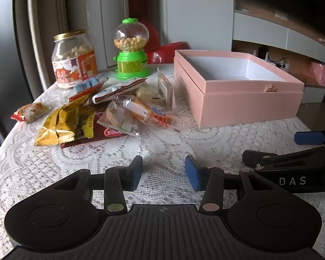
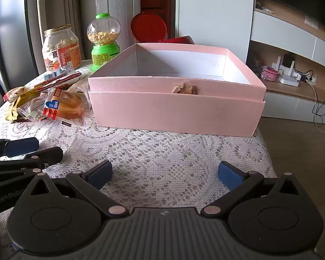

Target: Organize snacks

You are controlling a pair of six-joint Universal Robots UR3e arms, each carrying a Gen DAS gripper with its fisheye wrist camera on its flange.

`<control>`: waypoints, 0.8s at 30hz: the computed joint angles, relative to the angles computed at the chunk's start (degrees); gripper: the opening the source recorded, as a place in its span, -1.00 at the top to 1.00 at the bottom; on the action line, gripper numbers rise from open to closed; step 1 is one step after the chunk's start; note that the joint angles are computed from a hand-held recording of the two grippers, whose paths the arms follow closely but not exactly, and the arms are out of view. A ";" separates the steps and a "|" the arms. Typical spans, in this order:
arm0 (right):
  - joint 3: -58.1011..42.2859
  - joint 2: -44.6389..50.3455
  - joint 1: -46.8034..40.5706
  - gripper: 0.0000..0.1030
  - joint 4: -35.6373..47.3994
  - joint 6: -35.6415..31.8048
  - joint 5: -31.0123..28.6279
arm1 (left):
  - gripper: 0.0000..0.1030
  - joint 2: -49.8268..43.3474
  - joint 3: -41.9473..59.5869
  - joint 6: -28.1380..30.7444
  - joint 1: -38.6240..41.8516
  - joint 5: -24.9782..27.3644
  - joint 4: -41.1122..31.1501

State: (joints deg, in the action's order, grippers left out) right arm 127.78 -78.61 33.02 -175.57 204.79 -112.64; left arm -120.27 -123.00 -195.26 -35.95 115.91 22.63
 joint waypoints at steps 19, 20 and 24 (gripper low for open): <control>-0.03 -0.08 -0.01 -1.00 0.32 0.07 0.09 | 0.02 1.57 -2.12 -1.38 1.53 -2.79 0.87; -0.03 -0.08 -0.01 -1.00 0.32 0.07 0.09 | 0.02 1.53 -2.05 -1.40 1.52 -2.78 0.82; -0.06 -0.06 0.01 -1.00 0.32 0.08 0.06 | 0.02 1.59 -2.14 -1.38 1.53 -2.78 0.84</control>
